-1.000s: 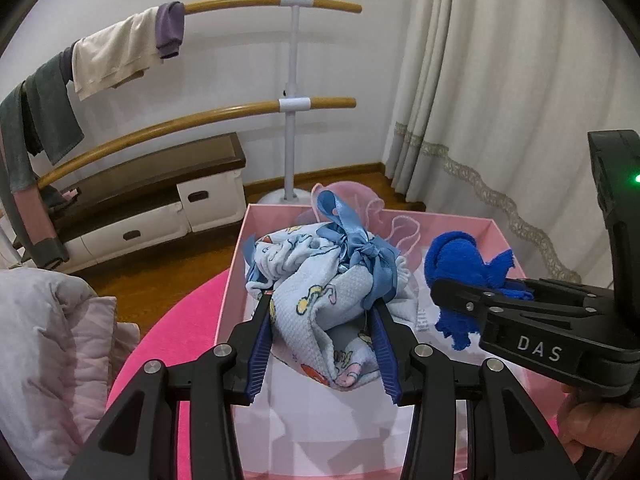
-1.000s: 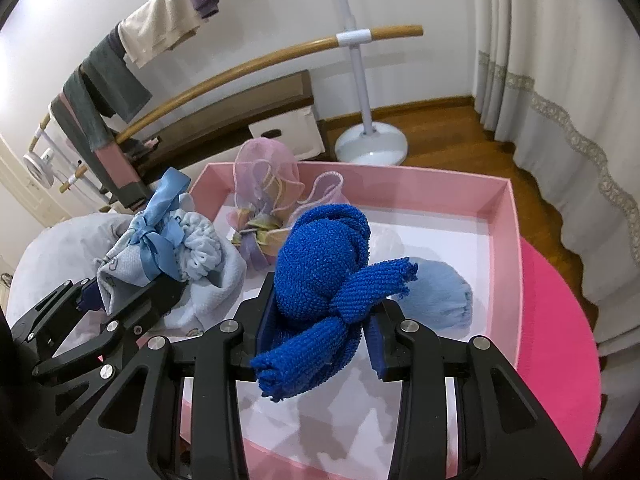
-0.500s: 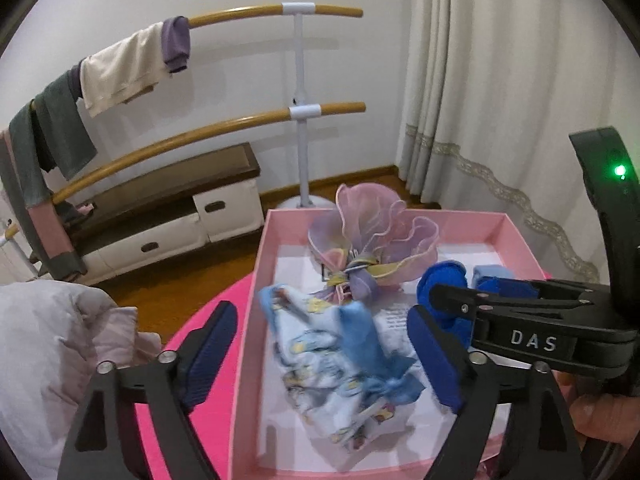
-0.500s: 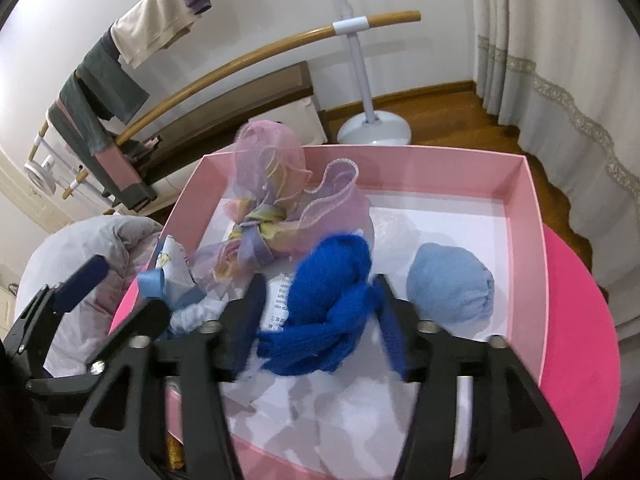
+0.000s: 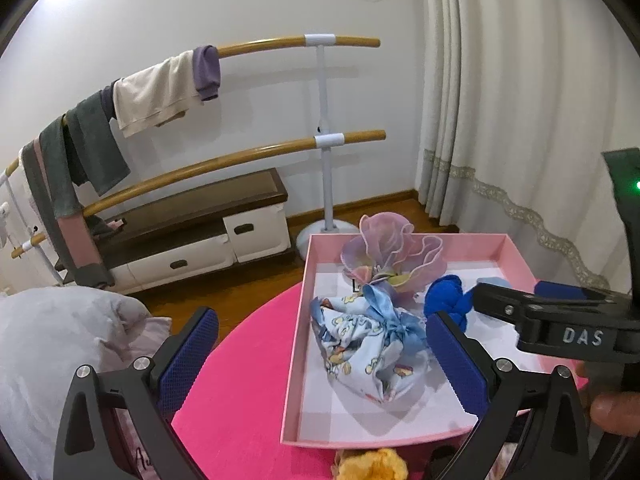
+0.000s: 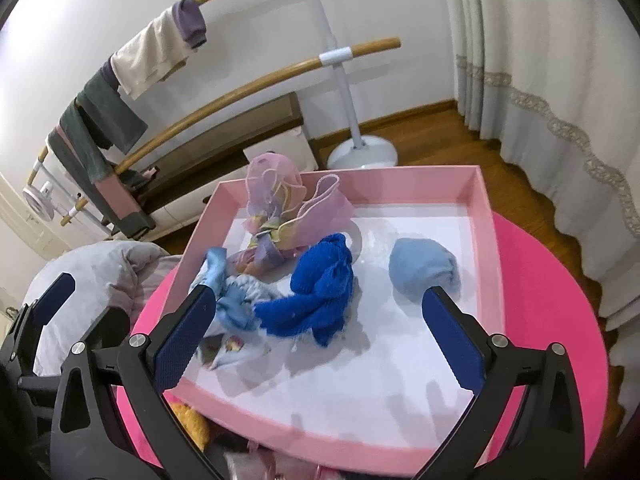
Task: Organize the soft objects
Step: 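Withdraw both tools from the box and hold above the table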
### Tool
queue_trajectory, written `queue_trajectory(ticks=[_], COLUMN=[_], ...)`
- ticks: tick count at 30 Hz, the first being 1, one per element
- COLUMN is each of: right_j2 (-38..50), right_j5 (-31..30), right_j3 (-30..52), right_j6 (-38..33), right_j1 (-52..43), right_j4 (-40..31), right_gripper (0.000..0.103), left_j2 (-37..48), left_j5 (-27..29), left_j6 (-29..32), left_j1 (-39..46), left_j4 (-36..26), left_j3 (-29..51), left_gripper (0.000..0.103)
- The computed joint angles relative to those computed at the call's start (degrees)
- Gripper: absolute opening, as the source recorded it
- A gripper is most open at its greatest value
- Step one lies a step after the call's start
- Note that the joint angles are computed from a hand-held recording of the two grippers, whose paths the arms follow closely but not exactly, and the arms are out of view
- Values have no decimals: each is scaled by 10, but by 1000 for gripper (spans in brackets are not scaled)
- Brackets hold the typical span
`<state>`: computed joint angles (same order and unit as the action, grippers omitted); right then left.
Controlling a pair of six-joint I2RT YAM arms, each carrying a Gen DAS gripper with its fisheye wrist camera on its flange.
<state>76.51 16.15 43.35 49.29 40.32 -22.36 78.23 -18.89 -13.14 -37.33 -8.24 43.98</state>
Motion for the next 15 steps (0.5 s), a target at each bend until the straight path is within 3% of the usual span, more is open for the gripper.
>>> queue_trajectory(ticks=[8, 15], right_j2=[-82, -91], right_j5=[135, 259], right_j3=[19, 77], right_j6=[109, 276], right_j1=[141, 298], right_j4=[-133, -308], right_gripper=[103, 103], left_j2=[-175, -284], left_j5=[-62, -155], left_j6=[-49, -141], left_j1=[-72, -189], left_j4=[-126, -261], left_j3=[-43, -41], left_gripper=[103, 103])
